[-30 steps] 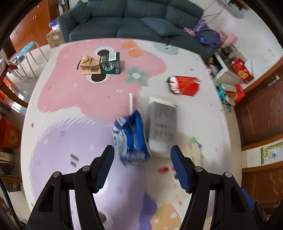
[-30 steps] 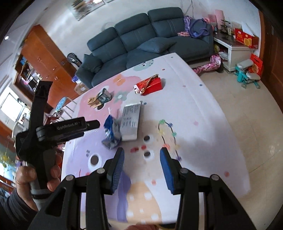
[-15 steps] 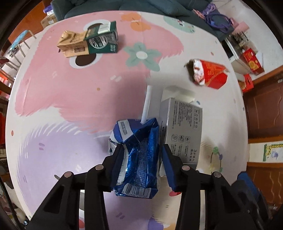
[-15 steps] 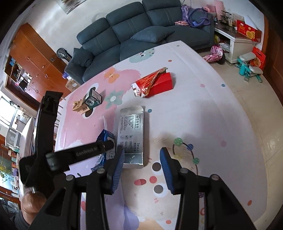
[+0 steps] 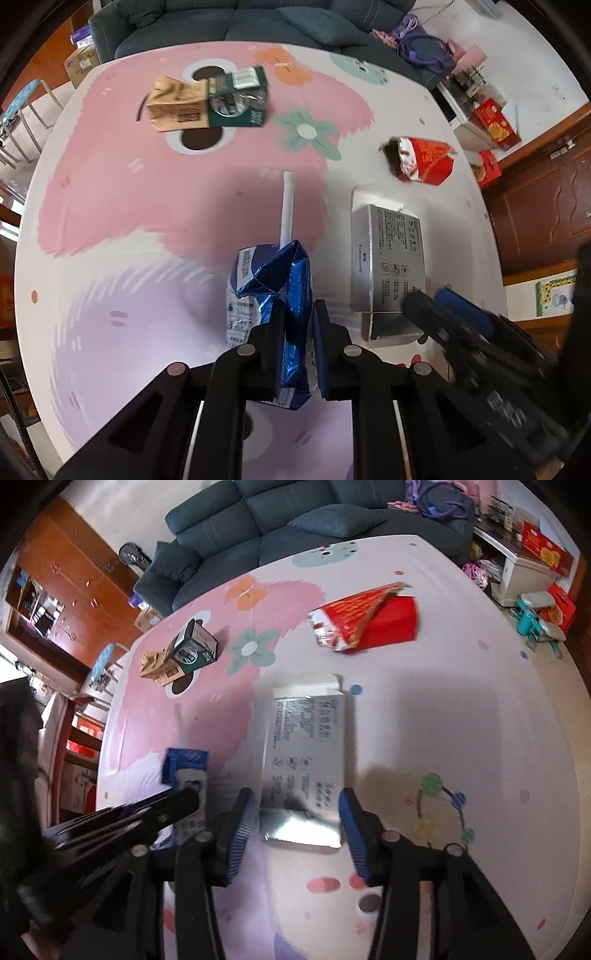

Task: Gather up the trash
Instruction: 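Grasp the blue-white milk carton with left tool while right tool grasps the silver box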

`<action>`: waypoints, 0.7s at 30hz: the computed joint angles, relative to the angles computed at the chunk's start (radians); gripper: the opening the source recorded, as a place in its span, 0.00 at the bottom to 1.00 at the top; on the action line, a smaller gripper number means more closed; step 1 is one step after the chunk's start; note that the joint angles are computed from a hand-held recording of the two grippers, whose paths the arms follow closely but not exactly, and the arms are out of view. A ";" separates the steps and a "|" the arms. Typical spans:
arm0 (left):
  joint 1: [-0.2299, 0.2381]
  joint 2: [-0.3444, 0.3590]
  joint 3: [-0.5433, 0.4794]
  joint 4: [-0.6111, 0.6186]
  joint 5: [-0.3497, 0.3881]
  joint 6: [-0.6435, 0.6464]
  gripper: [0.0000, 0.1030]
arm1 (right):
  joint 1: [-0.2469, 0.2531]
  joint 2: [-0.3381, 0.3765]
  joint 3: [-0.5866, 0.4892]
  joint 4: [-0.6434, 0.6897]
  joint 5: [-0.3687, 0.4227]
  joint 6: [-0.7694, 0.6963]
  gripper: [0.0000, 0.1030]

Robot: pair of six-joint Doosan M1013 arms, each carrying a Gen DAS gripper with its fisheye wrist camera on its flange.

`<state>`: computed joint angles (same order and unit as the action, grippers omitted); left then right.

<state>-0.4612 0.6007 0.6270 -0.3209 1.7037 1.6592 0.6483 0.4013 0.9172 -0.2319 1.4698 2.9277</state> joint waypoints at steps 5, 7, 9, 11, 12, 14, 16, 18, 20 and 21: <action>0.033 -0.011 0.014 -0.020 -0.012 -0.012 0.11 | -0.007 0.051 -0.064 -0.023 0.076 -0.046 0.62; 0.042 -0.010 0.010 -0.025 -0.011 -0.020 0.11 | -0.008 0.074 -0.097 -0.040 0.115 -0.064 0.63; 0.053 -0.009 0.009 -0.032 -0.011 -0.028 0.11 | -0.009 0.096 -0.131 -0.053 0.158 -0.077 0.63; 0.063 -0.006 0.002 -0.036 -0.008 -0.033 0.11 | -0.010 0.107 -0.147 -0.061 0.189 -0.080 0.63; 0.066 -0.007 0.002 -0.038 -0.011 -0.034 0.11 | -0.010 0.109 -0.149 -0.064 0.196 -0.077 0.63; 0.070 -0.008 0.003 -0.039 -0.012 -0.034 0.11 | -0.010 0.117 -0.161 -0.071 0.221 -0.079 0.63; 0.074 -0.007 0.002 -0.045 -0.008 -0.038 0.11 | -0.009 0.129 -0.179 -0.079 0.256 -0.092 0.63; 0.077 -0.008 0.005 -0.051 -0.008 -0.039 0.11 | -0.006 0.134 -0.187 -0.091 0.276 -0.093 0.63; 0.078 -0.009 0.004 -0.053 -0.008 -0.037 0.11 | -0.002 0.125 -0.172 -0.103 0.260 -0.075 0.63; 0.079 -0.009 0.004 -0.055 -0.008 -0.037 0.11 | -0.002 0.123 -0.169 -0.104 0.257 -0.067 0.63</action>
<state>-0.3822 0.5915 0.6311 -0.3755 1.6956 1.6219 0.6466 0.5247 0.7485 -0.3361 1.7273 2.8602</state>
